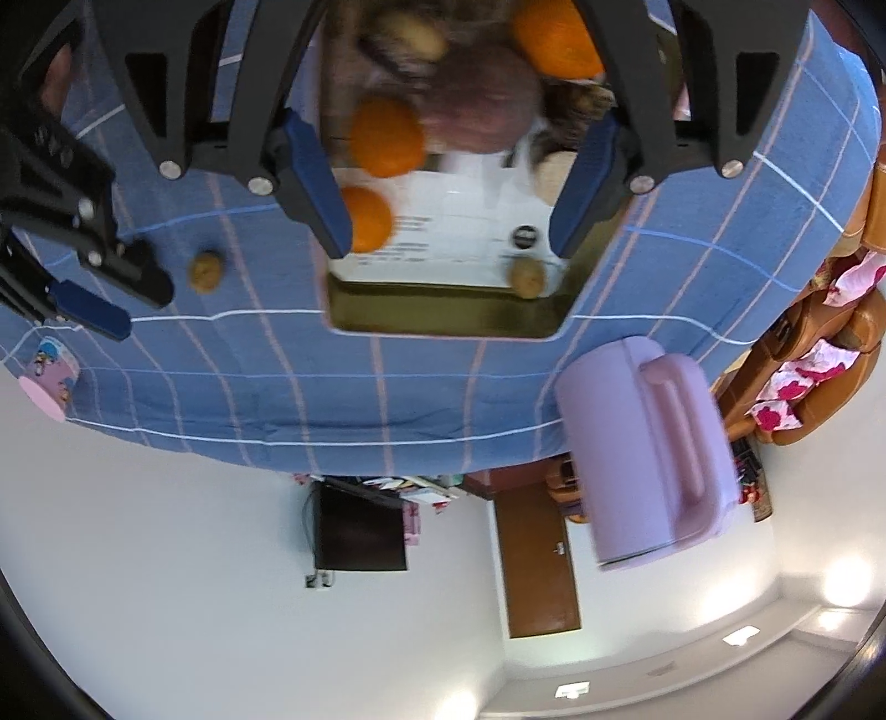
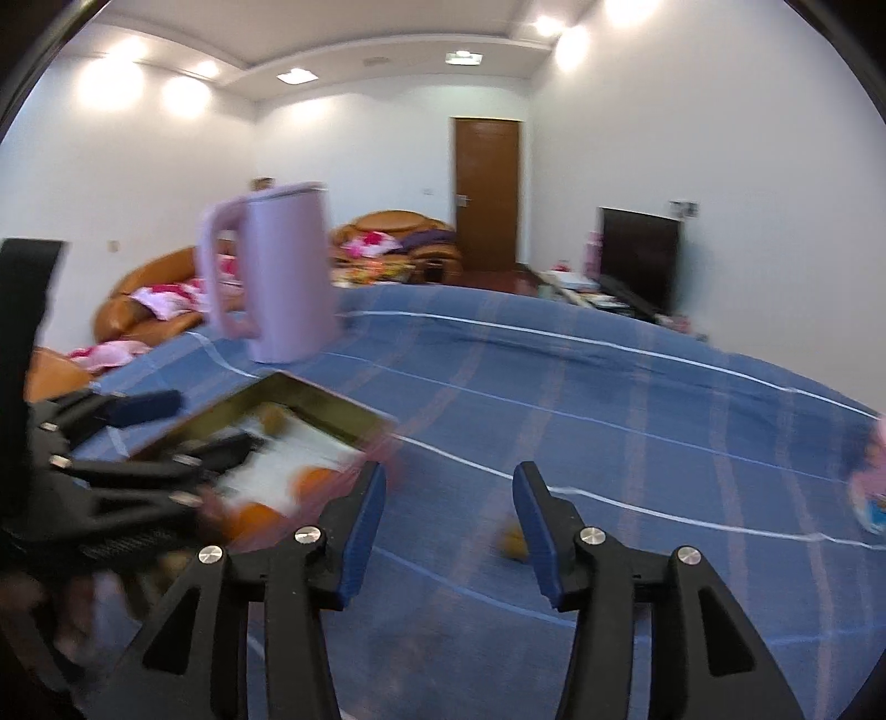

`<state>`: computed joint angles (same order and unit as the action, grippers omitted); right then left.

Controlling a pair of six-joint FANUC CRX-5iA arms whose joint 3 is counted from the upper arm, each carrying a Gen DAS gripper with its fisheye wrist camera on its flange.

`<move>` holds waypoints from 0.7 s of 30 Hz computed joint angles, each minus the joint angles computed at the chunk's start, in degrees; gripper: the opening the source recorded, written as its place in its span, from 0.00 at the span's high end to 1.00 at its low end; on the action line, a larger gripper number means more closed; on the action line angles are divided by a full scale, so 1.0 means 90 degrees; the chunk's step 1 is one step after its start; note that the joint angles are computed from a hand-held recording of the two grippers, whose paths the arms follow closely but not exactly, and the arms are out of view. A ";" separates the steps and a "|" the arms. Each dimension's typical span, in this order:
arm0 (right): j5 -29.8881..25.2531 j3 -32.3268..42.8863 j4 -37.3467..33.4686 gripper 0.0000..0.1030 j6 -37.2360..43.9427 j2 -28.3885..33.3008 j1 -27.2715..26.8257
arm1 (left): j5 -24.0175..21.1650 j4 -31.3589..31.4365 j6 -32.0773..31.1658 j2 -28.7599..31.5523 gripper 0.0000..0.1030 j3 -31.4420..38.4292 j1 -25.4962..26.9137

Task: Organize fruits
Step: 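Grasp another small brown fruit with the left tool while the right tool grasps the dark brown fruit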

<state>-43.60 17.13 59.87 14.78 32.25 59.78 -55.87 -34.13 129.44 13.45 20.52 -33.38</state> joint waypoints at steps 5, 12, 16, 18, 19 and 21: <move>-0.0676 -0.0172 -0.0447 0.51 0.0031 -0.0202 -0.0126 | 0.0036 0.0093 -0.0158 0.0269 0.26 0.0259 -0.0205; -0.0813 0.0134 -0.1507 0.51 0.0689 -0.0158 -0.0243 | -0.0056 0.0164 -0.0362 0.0678 0.24 0.0692 -0.0410; -0.0942 0.0487 -0.2075 0.51 0.1159 -0.0022 -0.0287 | -0.0179 0.0160 -0.0387 0.0846 0.22 0.0880 -0.0461; -0.0999 0.0717 -0.2491 0.51 0.1445 0.0060 -0.0348 | -0.0231 0.0166 -0.0407 0.0916 0.22 0.0959 -0.0480; -0.1012 0.0804 -0.2678 0.51 0.1558 0.0091 -0.0378 | -0.0245 0.0180 -0.0427 0.0939 0.22 0.0977 -0.0484; -0.0881 0.0826 -0.2979 0.51 0.1699 0.0069 -0.0442 | -0.0263 0.0235 -0.0489 0.0999 0.22 0.1039 -0.0479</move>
<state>-51.53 24.56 33.06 30.08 32.87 55.80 -58.24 -32.02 125.03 22.44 29.87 -37.69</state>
